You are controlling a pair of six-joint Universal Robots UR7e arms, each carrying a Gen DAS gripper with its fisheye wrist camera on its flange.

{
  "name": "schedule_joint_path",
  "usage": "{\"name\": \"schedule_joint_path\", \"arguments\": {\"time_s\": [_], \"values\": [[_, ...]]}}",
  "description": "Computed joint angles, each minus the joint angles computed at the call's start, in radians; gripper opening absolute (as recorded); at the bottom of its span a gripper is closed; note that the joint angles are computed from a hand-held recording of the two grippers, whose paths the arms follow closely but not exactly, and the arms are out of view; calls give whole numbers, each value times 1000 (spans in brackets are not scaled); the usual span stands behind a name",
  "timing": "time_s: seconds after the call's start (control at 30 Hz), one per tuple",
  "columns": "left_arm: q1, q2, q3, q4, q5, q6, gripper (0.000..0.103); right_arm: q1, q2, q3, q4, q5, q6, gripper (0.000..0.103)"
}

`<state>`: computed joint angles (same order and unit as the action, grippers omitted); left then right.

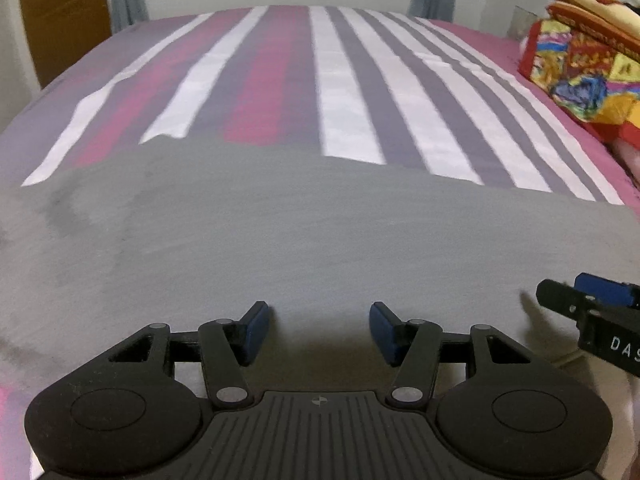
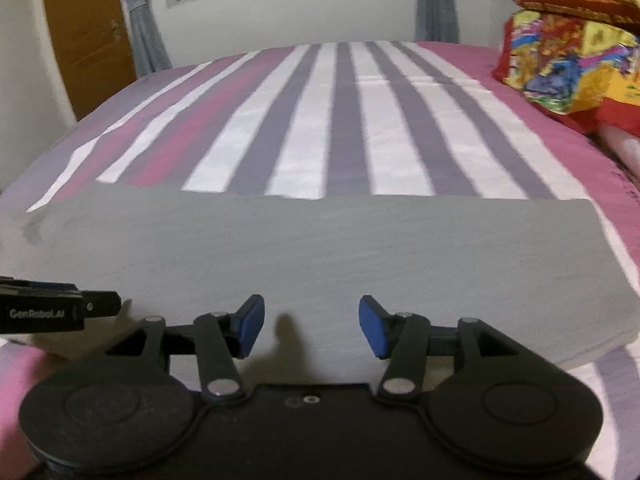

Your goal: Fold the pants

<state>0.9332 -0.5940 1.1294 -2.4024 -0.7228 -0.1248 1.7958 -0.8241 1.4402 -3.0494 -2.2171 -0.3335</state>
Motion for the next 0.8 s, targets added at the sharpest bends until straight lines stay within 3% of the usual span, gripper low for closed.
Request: {"name": "schedule_joint_path", "arguments": {"time_s": [0.27,0.37,0.6,0.7,0.8], "values": [[-24,103,-102,52,0,48,59,-54,-106,85,-48,-13,29,53],[-25,113,-103,35,6,59,66,-77,-171,146,-61,-3,85,53],[-23,122,-109,24,6,65,68,-147,-292,245,-49,17,268,51],[-22,123,-110,23,5,66,70,-184,-313,261,-41,79,362,47],[-21,124,-112,27,2,65,71,-206,-301,249,-71,121,399,43]]}}
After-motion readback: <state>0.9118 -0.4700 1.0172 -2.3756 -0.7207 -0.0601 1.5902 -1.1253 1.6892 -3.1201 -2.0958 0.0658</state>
